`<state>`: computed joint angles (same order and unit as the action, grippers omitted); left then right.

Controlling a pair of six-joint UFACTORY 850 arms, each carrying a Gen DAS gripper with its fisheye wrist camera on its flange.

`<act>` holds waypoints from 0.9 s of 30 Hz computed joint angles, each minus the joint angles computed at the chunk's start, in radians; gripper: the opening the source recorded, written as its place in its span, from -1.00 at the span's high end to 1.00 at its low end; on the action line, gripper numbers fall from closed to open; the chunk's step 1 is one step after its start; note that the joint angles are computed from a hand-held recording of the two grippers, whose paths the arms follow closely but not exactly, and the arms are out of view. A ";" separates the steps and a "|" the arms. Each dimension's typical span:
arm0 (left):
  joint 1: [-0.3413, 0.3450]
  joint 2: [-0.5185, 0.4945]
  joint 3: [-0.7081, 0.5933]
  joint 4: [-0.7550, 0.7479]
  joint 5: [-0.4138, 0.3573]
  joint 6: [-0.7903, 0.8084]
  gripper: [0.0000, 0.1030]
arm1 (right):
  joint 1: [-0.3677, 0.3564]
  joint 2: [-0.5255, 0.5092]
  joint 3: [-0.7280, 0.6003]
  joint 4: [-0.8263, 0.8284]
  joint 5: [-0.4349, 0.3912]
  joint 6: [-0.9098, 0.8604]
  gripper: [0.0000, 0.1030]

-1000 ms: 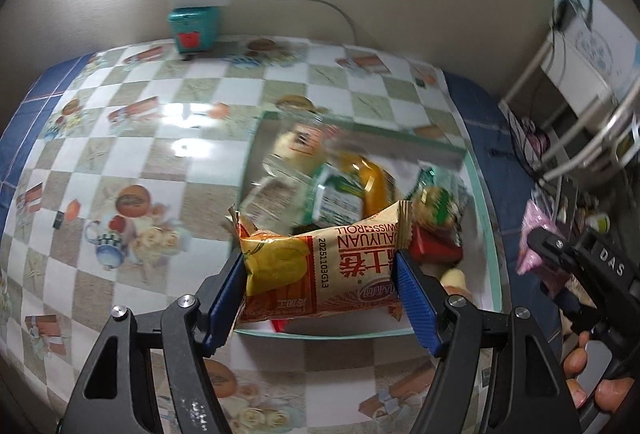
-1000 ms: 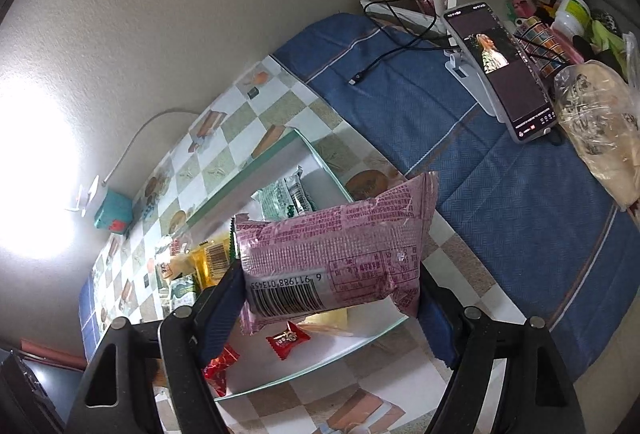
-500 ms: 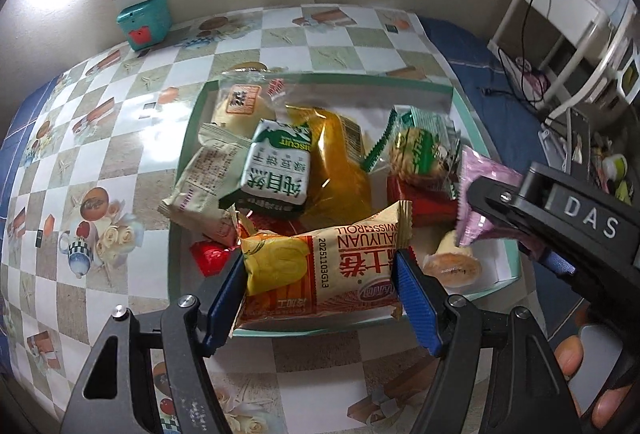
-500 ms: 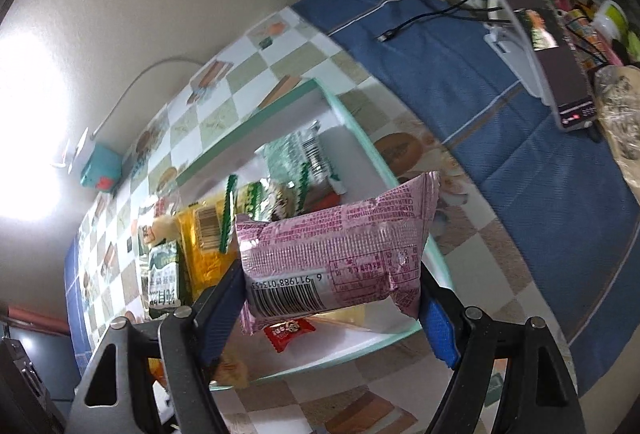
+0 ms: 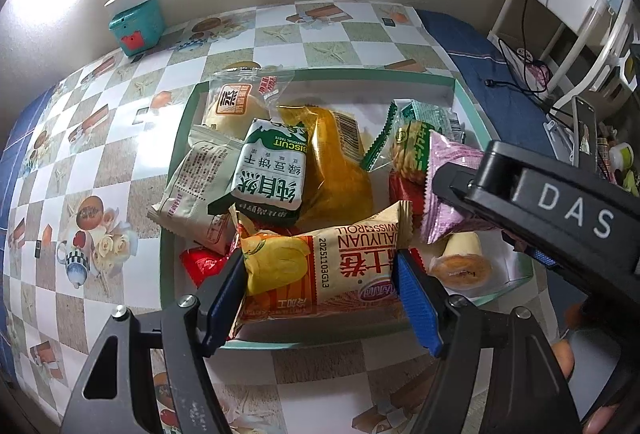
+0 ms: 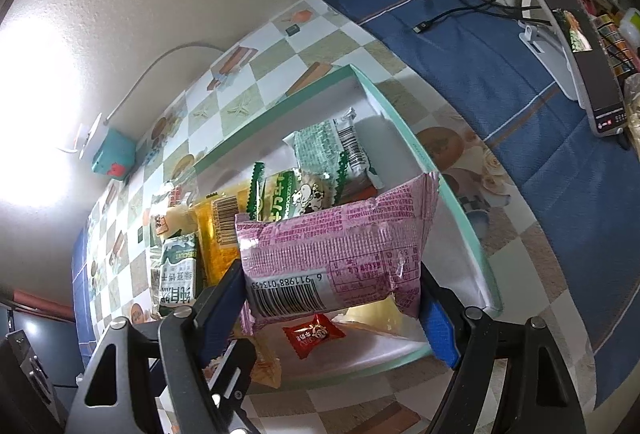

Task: Organize snacks
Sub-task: 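Lower both packs into the tray and open both tools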

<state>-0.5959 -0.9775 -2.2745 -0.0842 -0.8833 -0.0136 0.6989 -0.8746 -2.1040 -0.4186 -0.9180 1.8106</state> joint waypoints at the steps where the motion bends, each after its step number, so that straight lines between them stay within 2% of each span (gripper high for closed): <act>1: 0.000 -0.001 -0.001 0.001 0.001 0.000 -0.45 | 0.000 -0.001 0.000 0.000 0.002 0.000 -0.60; 20: -0.007 -0.031 -0.036 0.049 -0.013 -0.006 -0.49 | -0.014 -0.028 -0.009 0.093 0.015 -0.064 -0.66; 27: -0.005 -0.050 -0.063 0.052 -0.038 -0.009 -0.57 | -0.016 -0.049 -0.045 0.114 -0.024 -0.090 -0.72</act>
<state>-0.6005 -1.0274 -2.3375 -0.0319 -0.9209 -0.0228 0.6826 -0.9237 -2.1491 -0.3050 -0.9420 1.7208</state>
